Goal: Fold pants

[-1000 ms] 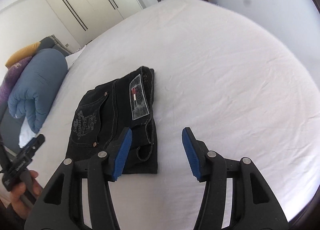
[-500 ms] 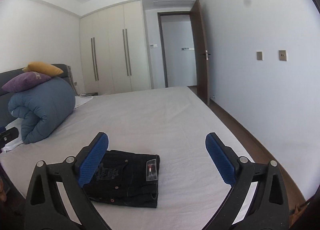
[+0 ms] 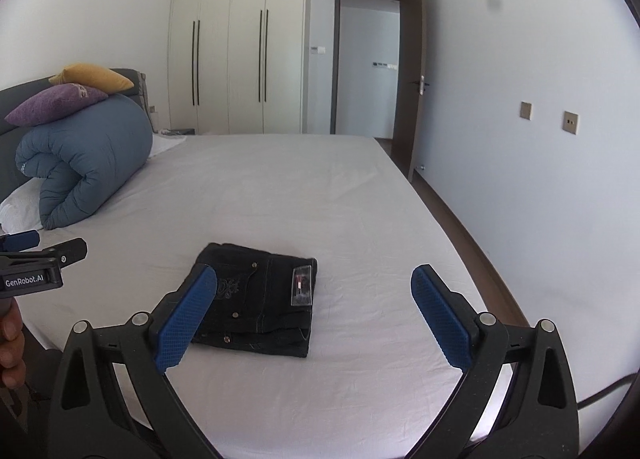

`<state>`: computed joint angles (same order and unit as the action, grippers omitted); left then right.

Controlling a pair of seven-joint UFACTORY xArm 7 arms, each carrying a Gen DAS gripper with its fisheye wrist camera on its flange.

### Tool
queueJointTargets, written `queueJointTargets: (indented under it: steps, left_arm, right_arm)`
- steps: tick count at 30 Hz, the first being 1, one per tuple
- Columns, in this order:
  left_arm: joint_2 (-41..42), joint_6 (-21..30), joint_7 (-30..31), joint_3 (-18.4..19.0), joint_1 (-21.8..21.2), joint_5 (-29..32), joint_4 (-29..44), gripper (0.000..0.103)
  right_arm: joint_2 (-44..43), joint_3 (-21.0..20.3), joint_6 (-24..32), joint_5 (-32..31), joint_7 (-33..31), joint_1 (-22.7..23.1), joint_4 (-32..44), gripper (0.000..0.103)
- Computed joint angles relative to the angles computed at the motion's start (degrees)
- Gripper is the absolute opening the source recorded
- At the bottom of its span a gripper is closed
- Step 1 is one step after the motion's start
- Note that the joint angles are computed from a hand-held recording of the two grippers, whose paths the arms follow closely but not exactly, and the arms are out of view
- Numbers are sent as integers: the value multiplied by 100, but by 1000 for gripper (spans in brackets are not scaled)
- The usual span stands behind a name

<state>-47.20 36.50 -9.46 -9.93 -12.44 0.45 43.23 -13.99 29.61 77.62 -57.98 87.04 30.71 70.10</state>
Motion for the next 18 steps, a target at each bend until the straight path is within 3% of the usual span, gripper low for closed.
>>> queueJointTargets:
  steps: [6,10,18]
  left_arm:
    - [-77,-25,-47,-248,-40,187,-193,103]
    - [-3,51,-82,-305,-70,248,-222,103]
    - [108,176,-173,-282,-153,242,-213,103]
  right_arm:
    - [-251,-254,-281,965,431,-153,-229,99]
    - [-222,-222,-133,1163,458,-282,-207,99]
    - [-241,-315,-445,1413,358,-426,-361,99]
